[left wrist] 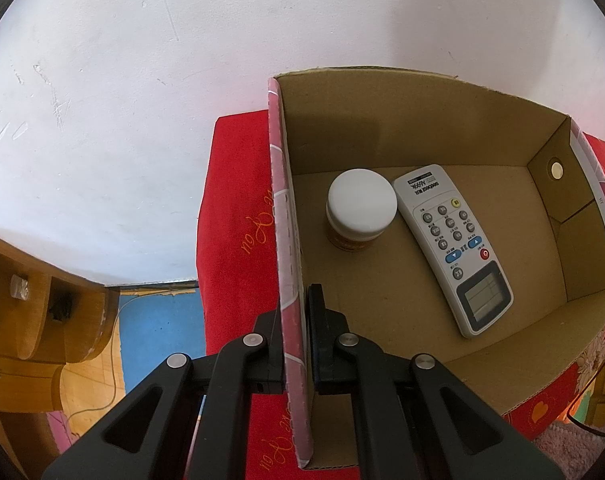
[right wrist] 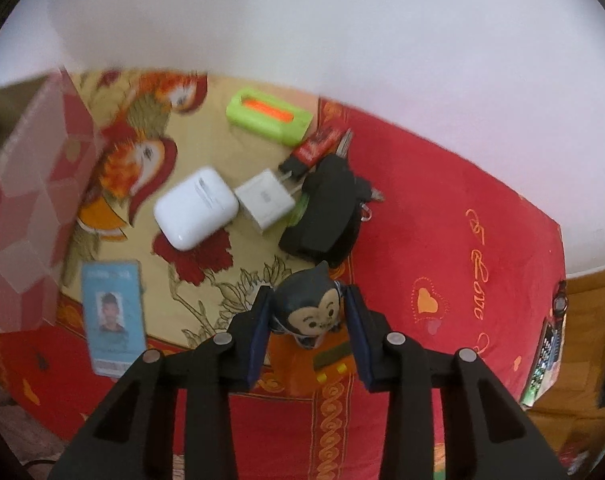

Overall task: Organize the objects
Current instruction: 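Grasp the monkey figurine on the orange timer with the right gripper, then carry the orange timer with figurine into the box and release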

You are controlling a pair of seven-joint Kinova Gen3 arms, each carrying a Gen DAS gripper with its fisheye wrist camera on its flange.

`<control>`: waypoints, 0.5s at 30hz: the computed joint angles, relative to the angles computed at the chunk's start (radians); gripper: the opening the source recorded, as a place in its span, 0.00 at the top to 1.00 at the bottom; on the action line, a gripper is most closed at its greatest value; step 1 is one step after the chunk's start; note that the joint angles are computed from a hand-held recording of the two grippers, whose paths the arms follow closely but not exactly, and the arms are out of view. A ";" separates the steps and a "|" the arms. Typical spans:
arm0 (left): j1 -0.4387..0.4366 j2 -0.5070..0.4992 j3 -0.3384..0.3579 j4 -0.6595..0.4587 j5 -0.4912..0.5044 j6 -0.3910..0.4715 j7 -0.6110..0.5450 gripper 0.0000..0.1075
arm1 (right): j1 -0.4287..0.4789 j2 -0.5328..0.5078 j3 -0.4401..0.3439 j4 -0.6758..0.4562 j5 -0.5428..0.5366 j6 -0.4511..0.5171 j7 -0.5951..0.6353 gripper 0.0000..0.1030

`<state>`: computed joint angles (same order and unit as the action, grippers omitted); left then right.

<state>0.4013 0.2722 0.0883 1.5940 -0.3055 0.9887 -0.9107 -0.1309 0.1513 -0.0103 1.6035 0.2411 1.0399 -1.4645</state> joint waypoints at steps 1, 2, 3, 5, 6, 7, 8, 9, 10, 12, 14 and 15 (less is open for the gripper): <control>0.002 -0.004 -0.001 0.010 -0.002 -0.005 0.006 0.92 | 0.016 -0.016 -0.003 0.004 -0.017 0.002 0.009 0.71; 0.000 -0.003 0.000 0.006 -0.001 -0.003 0.003 0.92 | 0.017 -0.015 -0.004 -0.009 -0.032 -0.001 0.008 0.71; -0.003 -0.002 0.000 0.003 0.001 -0.002 -0.001 0.92 | 0.034 -0.027 -0.011 -0.005 -0.044 0.000 0.007 0.71; -0.008 -0.003 0.000 0.000 0.004 0.001 -0.010 0.92 | 0.045 -0.061 -0.043 0.014 -0.056 0.000 -0.017 0.71; -0.009 -0.002 0.000 -0.004 0.005 0.003 -0.014 0.92 | 0.046 -0.074 -0.049 0.013 -0.065 0.006 -0.022 0.71; -0.011 -0.001 0.000 -0.007 0.006 0.005 -0.017 0.92 | 0.029 -0.068 -0.047 0.015 -0.062 -0.004 -0.038 0.71; -0.012 0.000 0.000 -0.011 0.007 0.006 -0.020 0.92 | 0.027 -0.068 -0.038 0.015 -0.074 -0.017 -0.038 0.71; -0.011 0.002 -0.001 -0.013 0.007 0.007 -0.019 0.92 | 0.036 -0.066 -0.038 0.008 -0.088 -0.021 -0.041 0.71; -0.010 0.004 -0.001 -0.016 0.006 0.008 -0.017 0.92 | 0.027 -0.045 -0.053 0.005 -0.089 -0.042 -0.049 0.71; -0.011 0.005 -0.002 -0.020 0.007 0.011 -0.020 0.92 | 0.050 -0.016 -0.057 0.001 -0.116 -0.079 -0.023 0.71; -0.014 0.008 -0.002 -0.027 0.009 0.015 -0.027 0.92 | 0.040 -0.024 -0.057 -0.011 -0.141 -0.073 -0.012 0.71; -0.015 0.009 -0.003 -0.031 0.010 0.016 -0.030 0.92 | 0.045 -0.034 -0.069 -0.015 -0.152 -0.071 -0.005 0.71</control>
